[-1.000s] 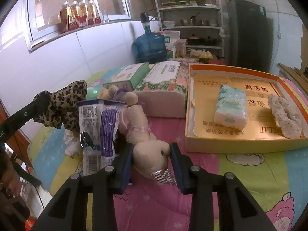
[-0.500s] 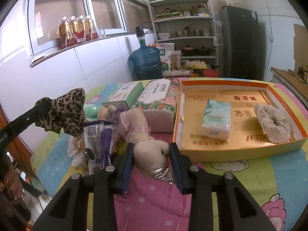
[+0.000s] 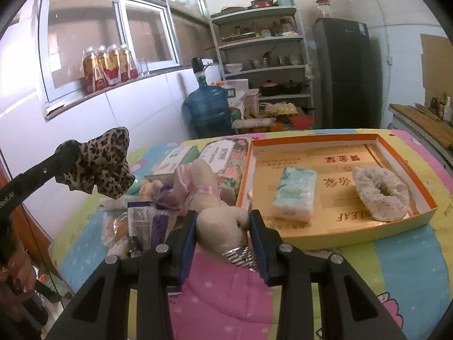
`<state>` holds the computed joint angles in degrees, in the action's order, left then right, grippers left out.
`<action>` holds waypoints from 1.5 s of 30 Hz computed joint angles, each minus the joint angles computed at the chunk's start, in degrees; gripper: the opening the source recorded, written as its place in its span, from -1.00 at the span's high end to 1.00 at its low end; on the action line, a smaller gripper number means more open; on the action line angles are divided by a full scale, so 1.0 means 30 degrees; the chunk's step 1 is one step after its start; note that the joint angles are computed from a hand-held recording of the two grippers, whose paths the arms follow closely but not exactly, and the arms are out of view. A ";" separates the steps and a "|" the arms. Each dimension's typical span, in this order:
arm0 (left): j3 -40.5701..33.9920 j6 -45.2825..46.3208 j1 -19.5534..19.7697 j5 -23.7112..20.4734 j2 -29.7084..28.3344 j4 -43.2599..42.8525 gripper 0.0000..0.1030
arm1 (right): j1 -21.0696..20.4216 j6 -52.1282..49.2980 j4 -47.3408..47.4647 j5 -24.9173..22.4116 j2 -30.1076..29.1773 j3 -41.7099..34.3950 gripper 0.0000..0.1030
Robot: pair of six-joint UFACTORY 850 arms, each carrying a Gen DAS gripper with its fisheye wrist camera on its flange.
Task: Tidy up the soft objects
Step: 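Lift and carry the leopard scrunchie and plush bunny over the orange box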
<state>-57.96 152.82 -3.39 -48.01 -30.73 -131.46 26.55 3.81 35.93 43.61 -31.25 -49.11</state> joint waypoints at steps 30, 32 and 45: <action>-0.2814 -0.2416 -0.4811 0.0903 -0.1776 0.0780 0.85 | -0.3630 0.0559 0.1482 0.2919 0.2499 0.3737 0.28; -0.3091 -0.2475 -0.5187 0.1173 -0.2008 0.0684 0.85 | -0.4064 0.0768 0.1157 0.2922 0.2567 0.3877 0.28; -0.5787 -0.4090 -0.6901 0.3175 -0.3965 0.0590 0.85 | -0.6456 0.1369 -0.1120 0.2364 0.2328 0.3755 0.28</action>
<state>-75.33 140.55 -24.09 -38.48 -42.62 -129.69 7.18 7.92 32.57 50.70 -24.27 -37.85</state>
